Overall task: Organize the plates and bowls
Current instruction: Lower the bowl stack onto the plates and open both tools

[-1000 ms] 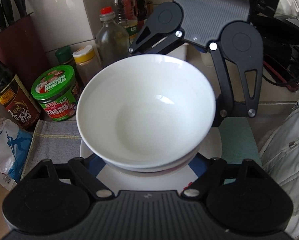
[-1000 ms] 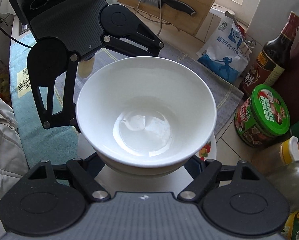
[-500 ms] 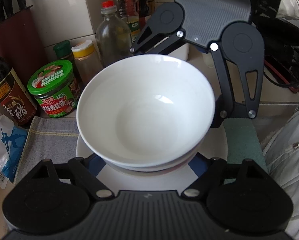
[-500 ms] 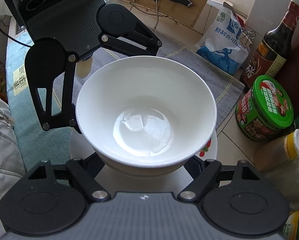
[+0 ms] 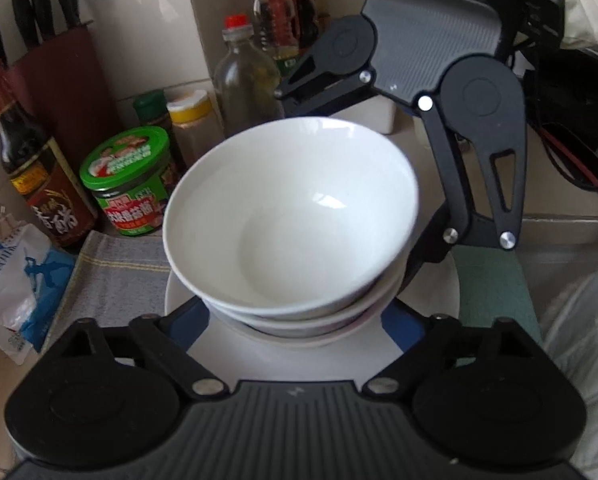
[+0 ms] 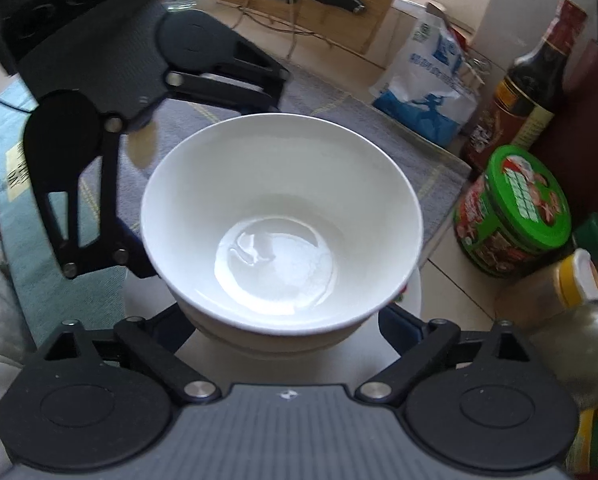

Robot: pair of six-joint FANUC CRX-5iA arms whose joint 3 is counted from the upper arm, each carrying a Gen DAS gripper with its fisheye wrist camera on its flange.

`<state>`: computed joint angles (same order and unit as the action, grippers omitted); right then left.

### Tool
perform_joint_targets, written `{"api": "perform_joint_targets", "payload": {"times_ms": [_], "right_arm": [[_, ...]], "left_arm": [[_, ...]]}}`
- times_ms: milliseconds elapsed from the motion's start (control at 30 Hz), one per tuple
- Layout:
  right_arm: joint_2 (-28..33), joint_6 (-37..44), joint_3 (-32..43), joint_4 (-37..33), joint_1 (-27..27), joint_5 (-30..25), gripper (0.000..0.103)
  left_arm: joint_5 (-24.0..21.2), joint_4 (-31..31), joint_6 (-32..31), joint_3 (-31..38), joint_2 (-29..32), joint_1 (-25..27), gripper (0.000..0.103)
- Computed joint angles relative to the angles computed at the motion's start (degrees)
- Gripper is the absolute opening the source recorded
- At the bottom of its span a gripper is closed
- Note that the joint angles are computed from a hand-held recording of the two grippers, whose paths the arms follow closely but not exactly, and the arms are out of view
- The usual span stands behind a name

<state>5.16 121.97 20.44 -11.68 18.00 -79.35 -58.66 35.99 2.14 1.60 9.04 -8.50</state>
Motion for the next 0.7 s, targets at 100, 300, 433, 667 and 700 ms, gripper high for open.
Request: {"api": "perform_joint_targets", "payload": {"times_ms": [100, 300, 433, 667, 700], "right_arm": [[-2.54, -5.21, -3.42, 4.03, 2.46, 2.89, 0.099], [-7.59, -25.69, -9.73, 16.04, 10.23, 6.12, 0.103], [-8.79, -44.74, -12.81, 27.7, 18.3, 3.51, 0.103], [-10.37, -75.22, -17.96, 44.78, 31.93, -3.87, 0.103], [-10.45, -80.35, -18.48, 46.48, 33.55, -5.0, 0.103]], "left_arm": [[2.87, 0.82, -1.09, -3.93, -3.12, 0.67, 0.1], [5.31, 11.8, -8.06, -14.79, -10.84, 4.9, 0.101], [16.74, 25.73, -15.52, -27.48, -19.78, 4.39, 0.102], [28.86, 35.93, -16.54, -37.19, -30.79, 2.45, 0.102], [27.78, 31.16, -10.28, -36.14, -31.41, 4.08, 0.102]]}}
